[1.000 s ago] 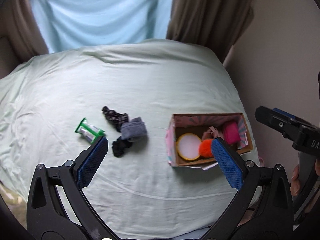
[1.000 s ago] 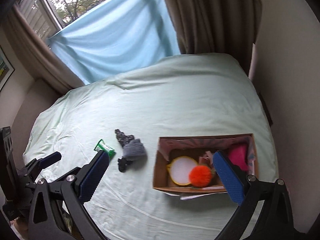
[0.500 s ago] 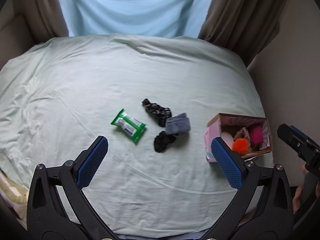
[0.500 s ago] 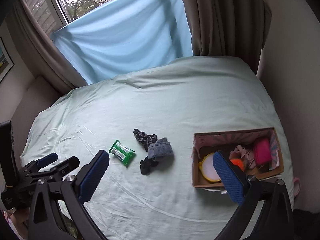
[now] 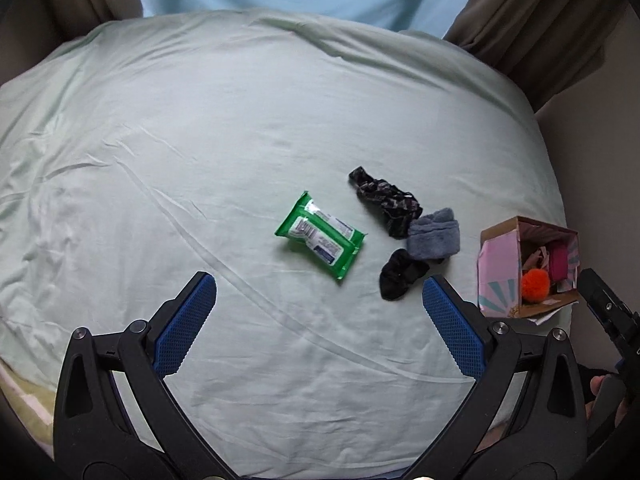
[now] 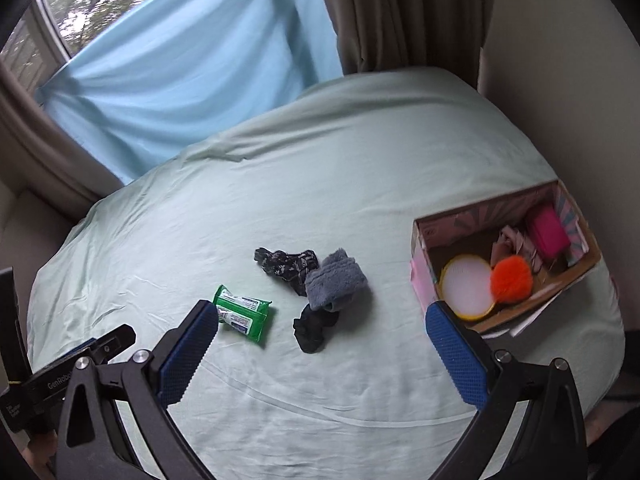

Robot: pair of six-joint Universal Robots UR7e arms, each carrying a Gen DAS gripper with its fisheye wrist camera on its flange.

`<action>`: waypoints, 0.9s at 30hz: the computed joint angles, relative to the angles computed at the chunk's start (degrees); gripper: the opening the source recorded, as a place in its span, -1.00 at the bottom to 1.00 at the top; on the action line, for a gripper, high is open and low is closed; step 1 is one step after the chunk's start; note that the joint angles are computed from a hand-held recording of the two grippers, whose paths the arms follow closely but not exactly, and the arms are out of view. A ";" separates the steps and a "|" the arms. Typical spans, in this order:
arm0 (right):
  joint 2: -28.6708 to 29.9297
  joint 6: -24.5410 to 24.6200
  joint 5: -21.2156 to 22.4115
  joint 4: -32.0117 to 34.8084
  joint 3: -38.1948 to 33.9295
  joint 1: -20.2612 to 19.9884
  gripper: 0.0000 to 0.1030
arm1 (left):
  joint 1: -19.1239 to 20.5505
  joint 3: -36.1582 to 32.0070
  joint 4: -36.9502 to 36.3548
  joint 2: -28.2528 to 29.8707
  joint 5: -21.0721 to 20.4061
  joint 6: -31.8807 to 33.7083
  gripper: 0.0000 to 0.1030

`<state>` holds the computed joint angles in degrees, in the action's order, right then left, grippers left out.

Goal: Organize soft objects
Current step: 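Grasp the green wipes pack with the left tool while the right tool grasps the black sock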

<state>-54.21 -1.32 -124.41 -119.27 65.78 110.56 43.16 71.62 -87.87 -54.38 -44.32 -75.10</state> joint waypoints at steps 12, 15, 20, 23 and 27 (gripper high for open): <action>4.90 11.80 -2.44 -6.45 7.16 -4.89 1.00 | 10.16 5.75 -17.51 1.85 -7.30 2.62 0.99; 6.08 13.29 -2.95 -8.95 8.42 -6.21 1.00 | 12.12 5.57 -20.60 3.96 -9.14 2.57 0.99; 8.16 13.31 -1.91 -11.20 9.15 -7.57 1.00 | 14.38 6.50 -26.23 6.20 -10.16 0.74 0.99; 9.33 13.50 -1.14 -10.55 8.84 -8.23 1.00 | 15.30 6.37 -27.86 7.37 -10.92 -0.89 0.99; 10.19 11.53 -0.73 -12.84 9.43 -8.40 0.86 | 15.86 5.09 -28.32 9.33 -11.07 -1.71 0.96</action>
